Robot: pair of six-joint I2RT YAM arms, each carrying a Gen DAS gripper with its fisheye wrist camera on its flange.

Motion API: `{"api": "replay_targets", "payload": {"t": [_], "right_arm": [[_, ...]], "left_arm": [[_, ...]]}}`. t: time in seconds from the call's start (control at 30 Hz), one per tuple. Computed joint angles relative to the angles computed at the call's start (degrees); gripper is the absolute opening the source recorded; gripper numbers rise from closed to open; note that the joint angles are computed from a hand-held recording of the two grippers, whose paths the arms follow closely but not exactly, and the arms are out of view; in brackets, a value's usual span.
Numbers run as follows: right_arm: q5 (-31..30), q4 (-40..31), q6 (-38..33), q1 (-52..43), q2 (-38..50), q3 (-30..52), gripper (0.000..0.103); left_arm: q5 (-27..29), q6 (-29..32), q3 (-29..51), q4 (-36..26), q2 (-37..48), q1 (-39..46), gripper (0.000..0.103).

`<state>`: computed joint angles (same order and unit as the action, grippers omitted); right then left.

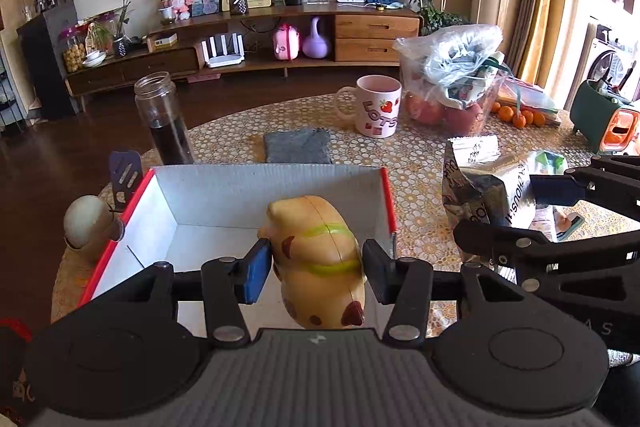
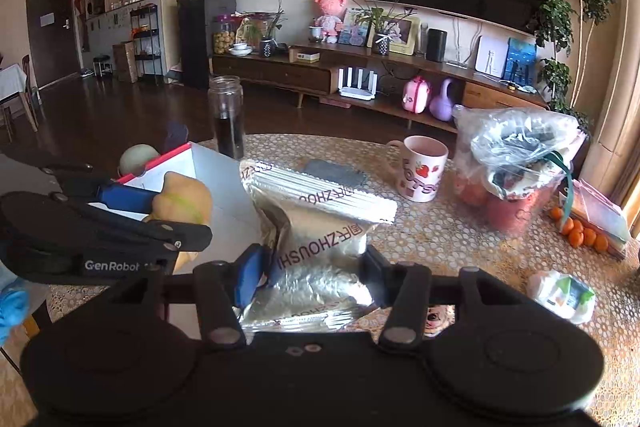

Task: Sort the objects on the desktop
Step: 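Carry the pig toy and foil bag with both grippers over the red shoebox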

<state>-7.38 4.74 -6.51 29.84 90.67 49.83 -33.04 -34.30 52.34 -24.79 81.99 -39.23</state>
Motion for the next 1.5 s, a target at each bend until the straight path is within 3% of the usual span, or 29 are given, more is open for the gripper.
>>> {"api": "replay_targets", "payload": {"t": [0.53,0.67,1.07,1.5], "right_arm": [[2.7,-7.2,1.7,9.6,17.2,18.9,0.051],[3.7,-9.2,0.2,11.1,21.2,22.5,0.051],[6.5,-20.2,-1.6,14.2,35.7,38.4,0.050],[6.0,-31.2,-1.2,14.9,43.8,49.2,0.050]], "left_arm": [[8.0,13.4,-6.0,4.5,-2.9,18.4,0.049],[12.8,17.1,-6.0,6.7,-0.6,23.7,0.049],[18.1,27.2,-2.8,11.3,11.8,30.1,0.049],[23.6,32.4,1.7,7.7,20.0,33.6,0.049]]}}
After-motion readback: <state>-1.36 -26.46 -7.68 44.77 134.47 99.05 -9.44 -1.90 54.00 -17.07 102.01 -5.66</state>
